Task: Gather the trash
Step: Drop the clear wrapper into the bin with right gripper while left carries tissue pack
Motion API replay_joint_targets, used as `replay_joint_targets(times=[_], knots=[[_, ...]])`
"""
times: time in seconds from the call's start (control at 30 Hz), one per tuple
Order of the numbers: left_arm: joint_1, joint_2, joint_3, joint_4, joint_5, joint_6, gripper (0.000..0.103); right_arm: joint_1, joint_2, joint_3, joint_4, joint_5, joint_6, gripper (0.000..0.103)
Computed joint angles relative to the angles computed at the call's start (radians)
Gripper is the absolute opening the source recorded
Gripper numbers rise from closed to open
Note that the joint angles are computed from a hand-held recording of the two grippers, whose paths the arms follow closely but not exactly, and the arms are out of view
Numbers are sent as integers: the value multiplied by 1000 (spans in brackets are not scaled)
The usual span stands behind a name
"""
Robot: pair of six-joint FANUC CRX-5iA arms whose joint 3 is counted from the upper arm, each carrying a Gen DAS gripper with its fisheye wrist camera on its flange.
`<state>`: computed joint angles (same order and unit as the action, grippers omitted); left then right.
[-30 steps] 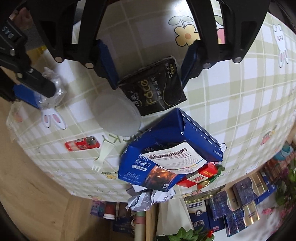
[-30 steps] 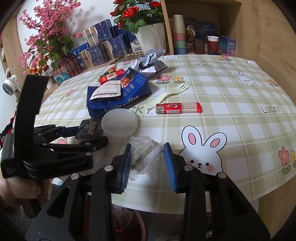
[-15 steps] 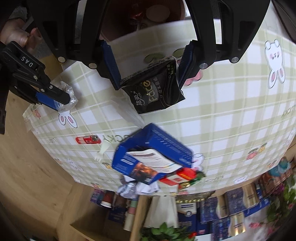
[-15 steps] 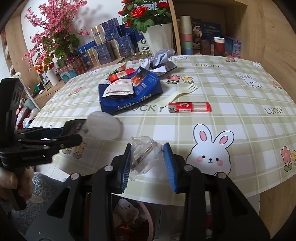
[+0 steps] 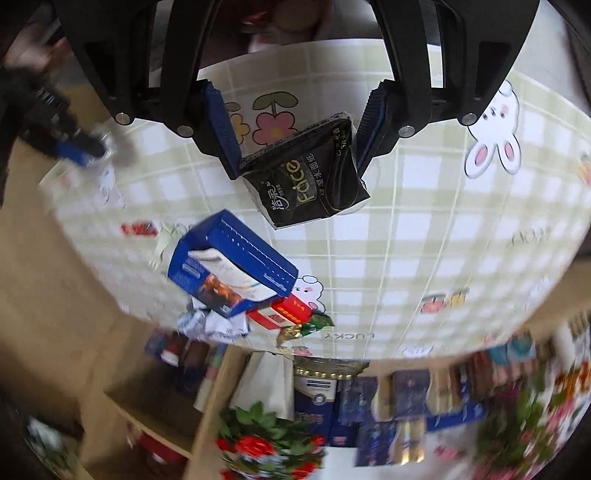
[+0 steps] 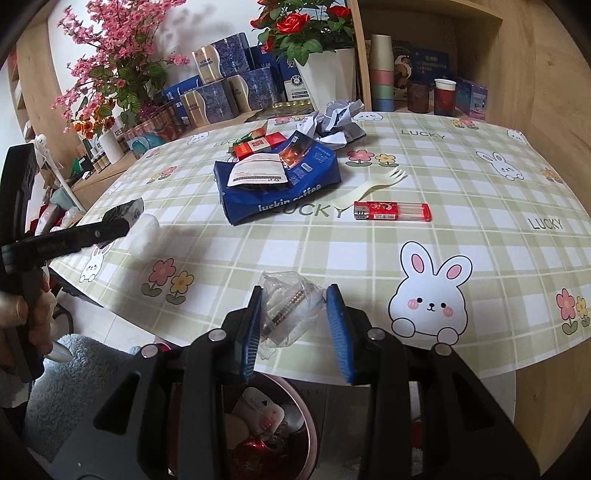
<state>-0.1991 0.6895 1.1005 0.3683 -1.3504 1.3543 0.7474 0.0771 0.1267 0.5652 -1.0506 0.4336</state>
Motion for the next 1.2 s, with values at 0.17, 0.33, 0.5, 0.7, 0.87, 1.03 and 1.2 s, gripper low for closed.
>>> replay_joint_targets(times=[0.17,0.33,0.5,0.7,0.87,1.03,1.2], knots=[[15,-44,-76,36,38,-16,59,12,3,13,-4,-13,16,37],[54,-128,-205,99,87,-16,59,30,5,28,-22,-20,33,37],[116,-232,-363,148,120,-23,59,57,14,50,-61,-35,73,37],[160,-355,-538,177,152,-80,59,84,22,71,-164,-52,94,37],[170,-429,-652,196,162,-129,59,102,48,110,-250,-89,124,37],[166,-461,-714,220,154,-153,59,121,76,150,-277,-142,149,38],[154,-476,-739,226,148,-184,59,138,66,136,-227,-147,112,50]])
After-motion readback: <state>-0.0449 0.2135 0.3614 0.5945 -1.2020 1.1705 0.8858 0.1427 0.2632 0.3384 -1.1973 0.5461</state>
